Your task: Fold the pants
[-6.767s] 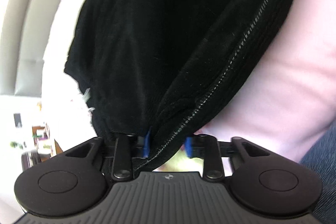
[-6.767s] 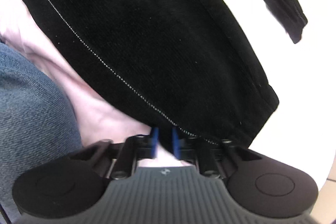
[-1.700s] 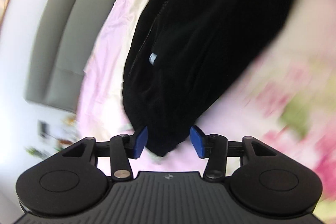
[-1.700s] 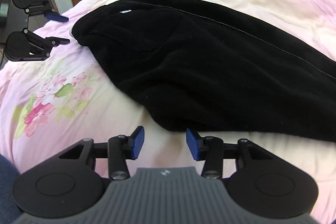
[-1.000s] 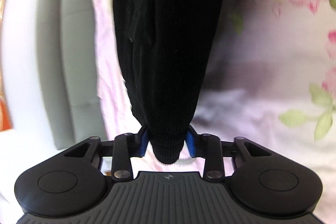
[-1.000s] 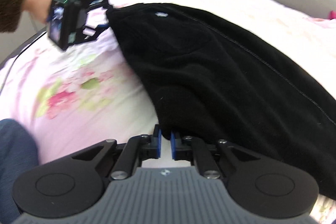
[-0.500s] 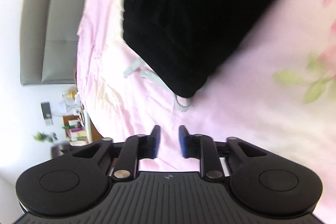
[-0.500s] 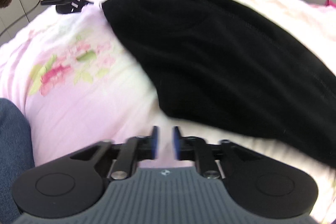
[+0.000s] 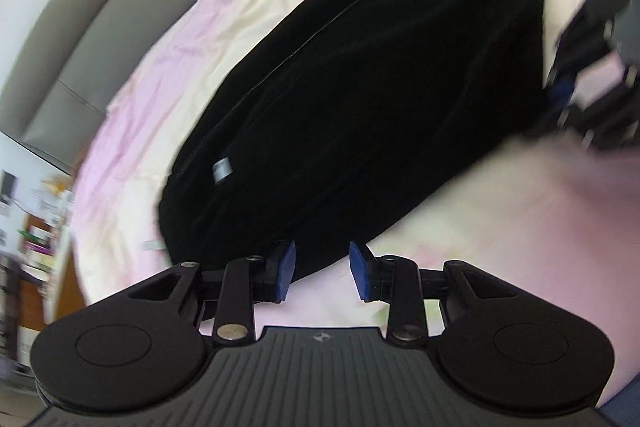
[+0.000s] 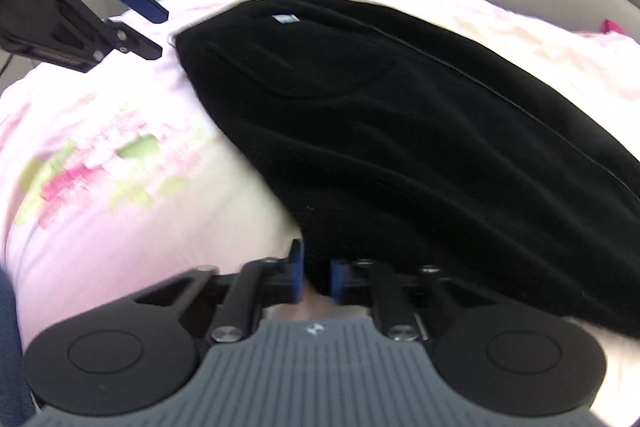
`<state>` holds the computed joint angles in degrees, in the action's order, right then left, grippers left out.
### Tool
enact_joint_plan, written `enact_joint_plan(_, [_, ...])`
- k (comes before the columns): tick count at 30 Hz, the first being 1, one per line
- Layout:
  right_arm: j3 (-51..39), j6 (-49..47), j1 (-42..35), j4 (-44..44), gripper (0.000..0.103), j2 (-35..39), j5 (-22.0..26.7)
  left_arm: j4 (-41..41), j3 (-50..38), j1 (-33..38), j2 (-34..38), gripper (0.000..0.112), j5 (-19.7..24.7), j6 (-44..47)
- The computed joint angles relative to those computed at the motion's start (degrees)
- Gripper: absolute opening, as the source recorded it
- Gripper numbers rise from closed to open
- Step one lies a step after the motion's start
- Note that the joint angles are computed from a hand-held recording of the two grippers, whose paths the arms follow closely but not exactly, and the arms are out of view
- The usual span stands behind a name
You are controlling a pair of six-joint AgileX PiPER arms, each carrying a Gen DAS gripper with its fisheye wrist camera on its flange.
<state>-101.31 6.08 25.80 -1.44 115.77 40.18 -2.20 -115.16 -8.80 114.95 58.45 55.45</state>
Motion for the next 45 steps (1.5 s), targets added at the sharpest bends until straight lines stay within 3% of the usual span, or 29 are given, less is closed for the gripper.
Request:
enact_joint_plan(2, [2.98, 1.75, -0.04, 0.23, 0.007, -1.71, -1.36, -3.04, 0.79, -1.58, -1.04, 0.039, 2.84, -4.17])
enact_joint_plan(8, [8.3, 6.25, 0.98, -1.69, 0.004, -4.89, -3.22, -7.05, 0.14, -5.64, 0.76, 0.038, 5.32, -16.33])
enact_joint_plan(10, [10.17, 2.39, 0.15, 3.39, 0.0, -6.31, -2.11, -6.51, 1.14, -7.39, 0.56, 0.038, 4.19, -20.36])
enact_joint_plan(16, [23.41, 6.55, -1.62, 1.37, 0.0, -17.26, -7.6, -2.68, 9.23, -13.21, -2.82, 0.039, -2.48, -25.83])
enact_joint_plan(22, [31.36, 1.39, -13.38, -0.6, 0.0, -29.0, -3.68, 4.91, 10.21, -17.54, -1.34, 0.039, -3.39, -37.32])
enact_joint_plan(28, [32.09, -17.01, -35.69, 6.67, 0.0, -34.55, 1.42, 9.51, 12.35, -20.33, -1.71, 0.039, -4.02, -44.69])
enact_joint_plan(31, [26.88, -25.11, -48.23, 14.17, 0.019, -31.8, 5.2, 10.65, 11.59, -20.88, -1.45, 0.039, -3.1, -45.69])
enact_joint_plan(32, [24.6, -26.24, -51.89, 16.28, 0.031, -30.04, 6.15, 10.57, 10.8, -20.87, -1.19, 0.039, -2.4, -45.84])
enact_joint_plan(37, [9.17, -23.77, -63.99, 24.35, 0.037, -17.53, 12.5, 8.11, 6.33, -19.62, -1.12, 0.039, 1.02, -47.69])
enact_joint_plan(41, [-7.17, -19.52, -68.87, 28.73, 0.052, -4.49, 18.69, 7.37, 1.88, -18.34, 0.67, 0.039, 4.28, -52.81])
enact_joint_plan(45, [-20.32, -9.22, -73.56, 32.99, 0.052, 6.09, 22.61, 6.69, -1.68, -17.22, 2.64, 0.039, 6.38, -57.28])
